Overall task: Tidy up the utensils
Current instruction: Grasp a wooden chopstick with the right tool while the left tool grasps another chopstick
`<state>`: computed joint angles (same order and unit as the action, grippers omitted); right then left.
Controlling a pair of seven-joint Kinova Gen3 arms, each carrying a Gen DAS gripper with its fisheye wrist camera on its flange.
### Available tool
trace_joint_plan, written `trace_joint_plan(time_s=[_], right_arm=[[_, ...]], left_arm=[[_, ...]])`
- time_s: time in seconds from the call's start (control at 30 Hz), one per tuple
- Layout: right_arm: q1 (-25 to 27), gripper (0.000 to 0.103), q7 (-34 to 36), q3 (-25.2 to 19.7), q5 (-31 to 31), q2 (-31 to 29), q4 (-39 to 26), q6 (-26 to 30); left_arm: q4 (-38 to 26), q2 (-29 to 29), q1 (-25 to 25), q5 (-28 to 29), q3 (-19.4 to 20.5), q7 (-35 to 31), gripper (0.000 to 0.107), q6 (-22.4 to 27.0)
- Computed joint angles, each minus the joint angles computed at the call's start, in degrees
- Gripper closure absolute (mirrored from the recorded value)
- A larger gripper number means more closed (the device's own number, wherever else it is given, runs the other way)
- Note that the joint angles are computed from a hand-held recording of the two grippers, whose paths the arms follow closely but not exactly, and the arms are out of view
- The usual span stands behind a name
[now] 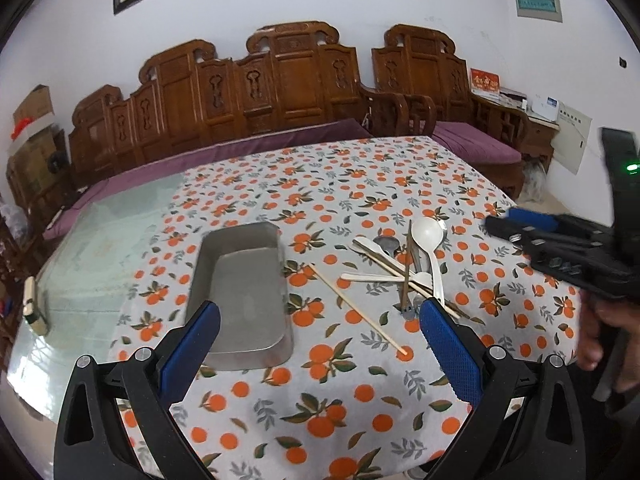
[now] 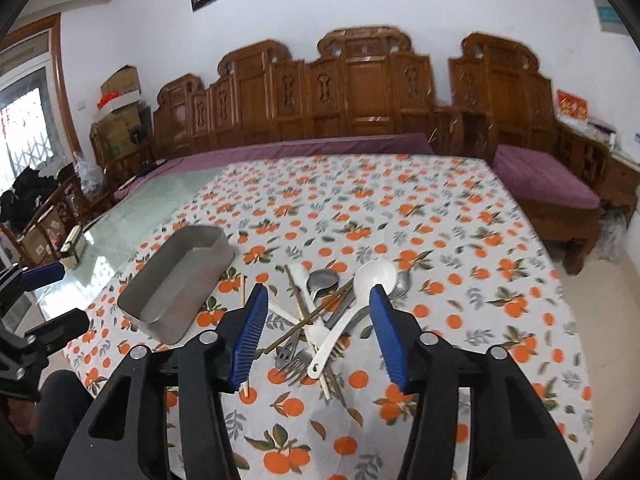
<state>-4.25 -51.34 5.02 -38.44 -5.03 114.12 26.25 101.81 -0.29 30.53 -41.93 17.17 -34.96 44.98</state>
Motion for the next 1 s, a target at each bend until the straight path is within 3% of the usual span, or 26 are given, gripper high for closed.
trace_joint_plan(time_s=[0.23,0.47,0.53,0.7,1.0], right_arm=[[2.4,0.06,0.9,-4.3,0.3,12.0,-5.4,2.1],[4.7,0.062,-4.7,-7.9,5.1,20.8,-12.8,5.1],[5.2,0.067,-6.7,-8.6,6.9,22.5,-14.1,6.0],[7.4,0.074,-6.8,-12.0,9.2,23.9,-15.1,7.4],[11.7,0.091,-4.3,-13.1,4.8,22.5,-13.8,9.2]], left_arm=[[-0.1,3.0,0.6,0.4,-1.9,-0.7,0.011,-2.5],[1.1,3.7,0.5,2.3,-3.4,-1.3,0.016,-4.8],[1.6,3.8,0.8,2.2,-3.6,-1.1,0.017,-5.4],[1.8,4.9,1.0,3.5,-4.1,-1.6,0.019,-6.4],[1.5,7.4,3.9,2.5,-5.1,-0.7,0.019,-6.0]])
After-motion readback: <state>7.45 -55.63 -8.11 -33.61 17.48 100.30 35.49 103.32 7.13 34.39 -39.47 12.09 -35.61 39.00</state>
